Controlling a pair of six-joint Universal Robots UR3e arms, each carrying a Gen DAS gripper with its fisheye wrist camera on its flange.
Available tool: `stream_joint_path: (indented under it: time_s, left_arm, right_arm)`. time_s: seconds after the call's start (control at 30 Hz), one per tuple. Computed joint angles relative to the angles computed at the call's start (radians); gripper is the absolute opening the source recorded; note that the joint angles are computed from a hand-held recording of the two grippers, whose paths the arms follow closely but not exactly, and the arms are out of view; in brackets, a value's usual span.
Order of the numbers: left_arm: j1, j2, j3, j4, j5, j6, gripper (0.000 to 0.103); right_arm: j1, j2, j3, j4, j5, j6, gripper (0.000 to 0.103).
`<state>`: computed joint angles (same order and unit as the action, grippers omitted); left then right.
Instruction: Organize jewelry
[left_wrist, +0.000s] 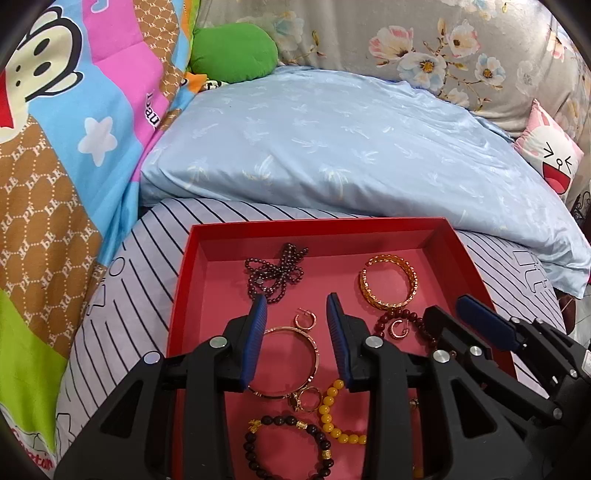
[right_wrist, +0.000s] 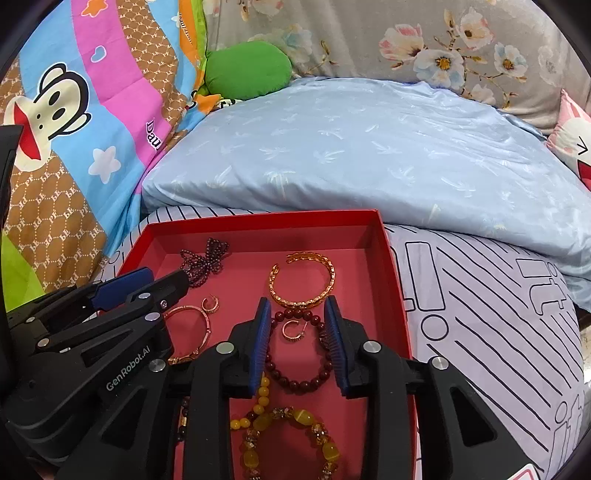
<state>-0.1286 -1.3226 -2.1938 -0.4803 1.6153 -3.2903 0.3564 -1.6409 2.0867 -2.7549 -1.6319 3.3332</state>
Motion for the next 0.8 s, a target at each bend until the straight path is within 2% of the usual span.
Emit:
stream_joint_path:
  time_s: [0.1, 0.2, 0.37, 0.43, 0.5, 0.67, 0.8]
  left_arm:
    - [-0.017, 0.024, -0.009, -0.012, 0.025, -0.007, 0.032]
    - [-0.047, 0.076, -0.033, -0.028, 0.073, -0.028, 0.036]
    - [-0.042, 0.22, -0.082, -0.121, 0.091, -0.066, 0.061]
    - [-0.041, 0.285, -0.101, -0.161, 0.089, -0.073, 0.065]
    - [-0.071, 0.321, -0.107, -0.189, 0.12, -0.09, 0.067]
    - [-0.226, 0.362, -0.1, -0.268, 0.277, -0.18, 0.071]
    - [-0.304, 0.416, -0.103, -0.342, 0.335, -0.265, 0.075]
  right_arm:
    - [0.011, -0.034, 0.018, 0.015, -0.016, 0.004, 0.034]
    - [0.038, -0.087, 0.049, 0.026, -0.065, 0.02, 0.044]
    - [0.032, -0.222, 0.13, 0.064, -0.077, 0.066, 0.064]
    - [0.022, -0.297, 0.174, 0.087, -0.064, 0.084, 0.071]
    - [0.026, -0.343, 0.195, 0.114, -0.061, 0.094, 0.072]
    - [0.103, -0.427, 0.221, 0.186, -0.14, 0.133, 0.072]
    - [0.162, -0.496, 0.233, 0.249, -0.201, 0.168, 0.075]
